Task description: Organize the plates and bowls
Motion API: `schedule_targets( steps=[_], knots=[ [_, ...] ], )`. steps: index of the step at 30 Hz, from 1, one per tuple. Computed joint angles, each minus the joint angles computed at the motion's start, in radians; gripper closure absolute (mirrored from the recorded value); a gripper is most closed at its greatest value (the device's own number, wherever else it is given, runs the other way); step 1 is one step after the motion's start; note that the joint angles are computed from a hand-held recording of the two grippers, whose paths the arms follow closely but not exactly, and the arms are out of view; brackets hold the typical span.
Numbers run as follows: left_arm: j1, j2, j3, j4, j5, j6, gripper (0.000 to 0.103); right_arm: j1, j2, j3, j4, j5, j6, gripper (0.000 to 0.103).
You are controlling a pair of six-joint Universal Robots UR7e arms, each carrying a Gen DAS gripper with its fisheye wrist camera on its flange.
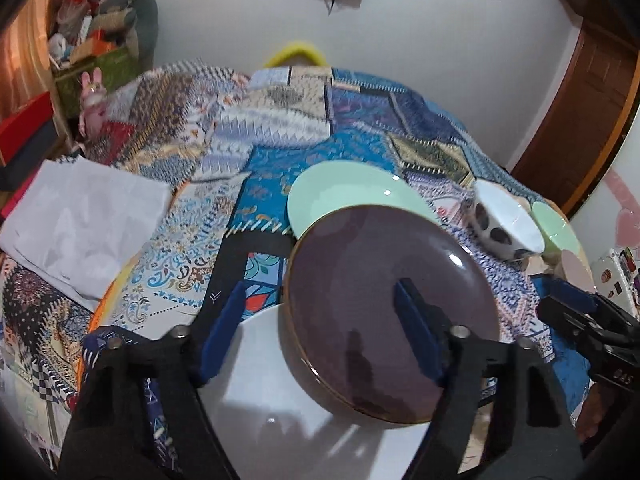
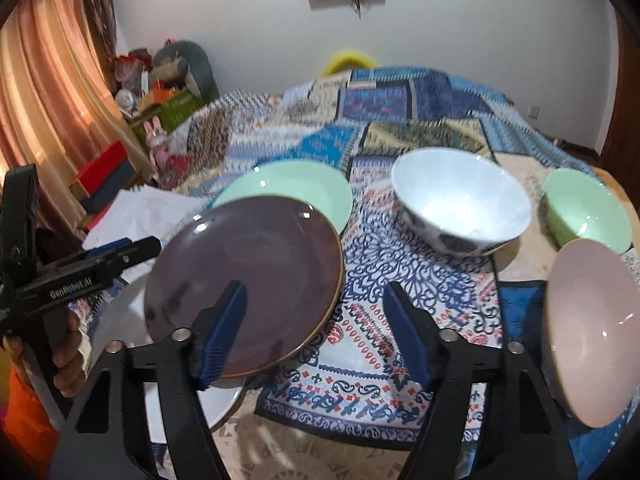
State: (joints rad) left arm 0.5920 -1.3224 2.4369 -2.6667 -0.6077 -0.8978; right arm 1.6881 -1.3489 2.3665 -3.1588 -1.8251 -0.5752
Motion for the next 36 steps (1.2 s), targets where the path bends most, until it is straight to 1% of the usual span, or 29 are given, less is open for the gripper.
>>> schedule_targets(
  steps=[3, 4, 7, 10, 13, 16, 18, 20, 22, 26, 28, 31, 34, 36],
  knots=[
    [0.043, -0.001, -0.010, -0.012, -0.030, 0.039, 0.041, -0.006, 0.025, -0.017, 0.019, -0.019, 0.022, 0.043],
    [0.060, 0.000, -0.015, -0.020, -0.043, 0.058, 0.046, -0.007, 0.028, -0.019, 0.025, -0.020, 0.030, 0.046],
    [0.103, 0.008, -0.027, -0.055, -0.091, 0.111, 0.055, -0.011, 0.040, -0.039, 0.070, -0.033, 0.059, 0.055],
    [0.132, 0.019, -0.046, -0.050, -0.130, 0.139, 0.063, -0.015, 0.049, -0.048, 0.101, -0.043, 0.081, 0.061],
    [0.156, 0.024, -0.061, -0.051, -0.172, 0.169, 0.067, -0.020, 0.055, -0.055, 0.126, -0.046, 0.094, 0.067],
    [0.169, 0.027, -0.071, -0.034, -0.189, 0.172, 0.070, -0.020, 0.060, -0.063, 0.154, -0.047, 0.102, 0.077],
    [0.172, 0.029, -0.074, -0.022, -0.193, 0.166, 0.070, -0.021, 0.062, -0.066, 0.158, -0.044, 0.103, 0.077],
    [0.177, 0.027, -0.077, -0.024, -0.213, 0.171, 0.070, -0.018, 0.071, -0.074, 0.162, -0.043, 0.107, 0.078],
    [0.179, 0.029, -0.081, -0.019, -0.215, 0.172, 0.070, -0.019, 0.077, -0.086, 0.187, -0.031, 0.120, 0.077],
    [0.182, 0.036, -0.095, 0.001, -0.223, 0.188, 0.070, -0.024, 0.083, -0.095, 0.200, -0.018, 0.135, 0.077],
    [0.183, 0.043, -0.106, 0.015, -0.227, 0.208, 0.070, -0.030, 0.082, -0.101, 0.219, 0.000, 0.144, 0.075],
    [0.178, 0.056, -0.123, 0.049, -0.212, 0.208, 0.070, -0.031, 0.084, -0.100, 0.219, 0.005, 0.147, 0.074],
    [0.182, 0.049, -0.124, 0.053, -0.223, 0.200, 0.070, -0.031, 0.083, -0.098, 0.215, 0.010, 0.151, 0.075],
    [0.173, 0.049, -0.124, 0.065, -0.210, 0.188, 0.070, -0.031, 0.081, -0.098, 0.217, 0.015, 0.157, 0.075]
  ],
)
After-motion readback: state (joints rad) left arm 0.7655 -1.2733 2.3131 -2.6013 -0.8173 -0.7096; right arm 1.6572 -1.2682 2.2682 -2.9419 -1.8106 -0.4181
